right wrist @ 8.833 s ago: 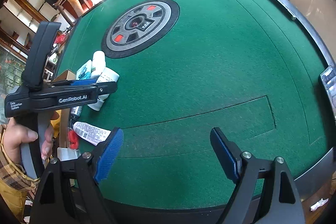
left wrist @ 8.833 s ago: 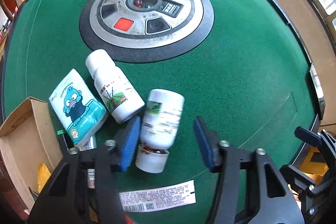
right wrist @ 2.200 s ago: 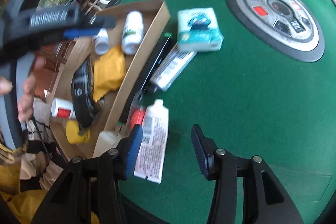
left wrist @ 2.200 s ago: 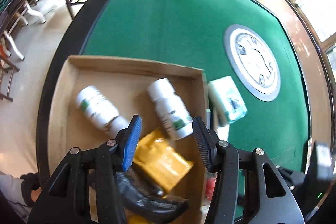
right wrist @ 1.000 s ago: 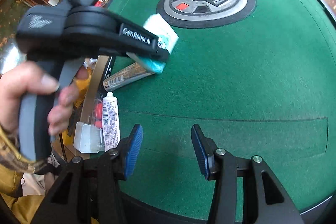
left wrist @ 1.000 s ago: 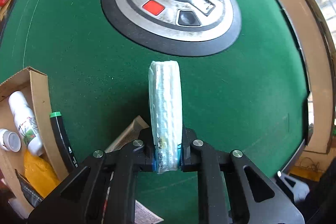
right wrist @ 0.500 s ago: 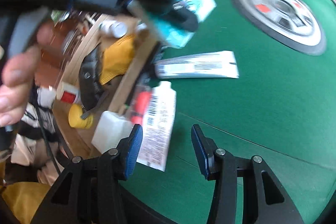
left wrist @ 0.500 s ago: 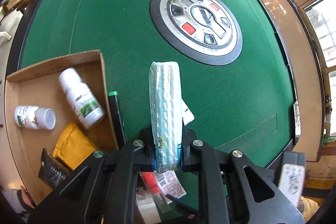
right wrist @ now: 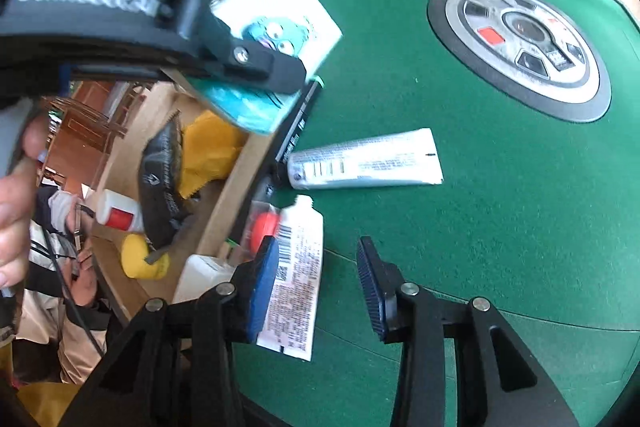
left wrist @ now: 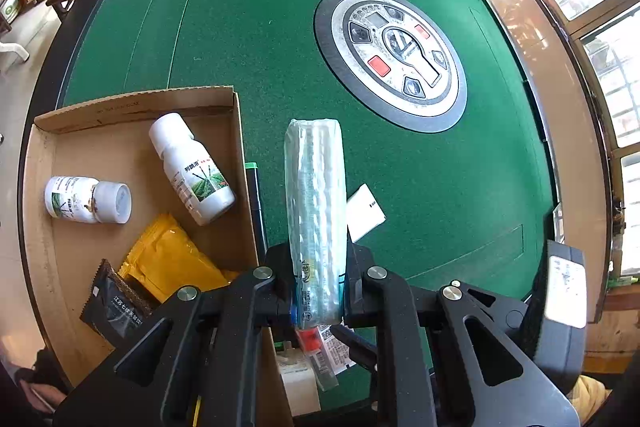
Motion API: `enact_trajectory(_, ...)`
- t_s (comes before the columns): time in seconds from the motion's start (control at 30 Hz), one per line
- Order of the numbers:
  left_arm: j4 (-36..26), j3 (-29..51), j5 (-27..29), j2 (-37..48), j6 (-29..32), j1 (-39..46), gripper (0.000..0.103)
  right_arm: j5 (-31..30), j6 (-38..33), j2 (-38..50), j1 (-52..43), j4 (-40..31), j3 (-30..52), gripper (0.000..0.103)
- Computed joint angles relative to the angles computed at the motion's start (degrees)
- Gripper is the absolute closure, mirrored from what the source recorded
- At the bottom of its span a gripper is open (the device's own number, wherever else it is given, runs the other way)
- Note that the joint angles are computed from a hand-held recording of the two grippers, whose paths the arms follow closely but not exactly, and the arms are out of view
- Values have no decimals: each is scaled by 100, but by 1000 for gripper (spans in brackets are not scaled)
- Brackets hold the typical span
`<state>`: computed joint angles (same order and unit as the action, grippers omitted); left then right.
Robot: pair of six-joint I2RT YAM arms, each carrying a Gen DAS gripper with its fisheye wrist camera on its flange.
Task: Organize objects
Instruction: 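Grasp the white-and-red tube with the right tool while the left tool holds the tissue pack, then carry the tissue pack and white-and-red tube over the cardboard tray with both tools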
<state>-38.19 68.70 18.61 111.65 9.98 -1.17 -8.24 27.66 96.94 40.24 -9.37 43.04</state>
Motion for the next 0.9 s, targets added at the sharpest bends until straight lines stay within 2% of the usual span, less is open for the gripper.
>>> enact_trajectory(0.1,6,-13,-4,-21,21,22,90,80,-60,215,183,-27,153,63)
enact_trajectory(0.2,26,-36,-23,-69,27,94,90,522,-272,513,442,-75,375,65)
enact_trajectory(0.3,49,-70,-94,-125,-23,190,90,1259,-726,623,763,-247,560,71)
enact_trajectory(0.37,34,-86,-98,-152,-7,251,90,1478,-803,576,827,-421,592,79)
enact_trajectory(0.43,13,-100,-90,-165,29,290,90,1467,-724,511,770,-441,528,87)
enact_trajectory(0.63,67,-185,41,-122,6,228,90,1398,-718,148,186,-678,295,87)
enact_trajectory(0.8,157,-289,29,-131,-74,37,90,1122,-433,-244,2,-335,-433,87)
enact_trajectory(0.9,183,-335,6,-182,-124,-32,90,1040,-363,-518,-82,-439,-539,87)
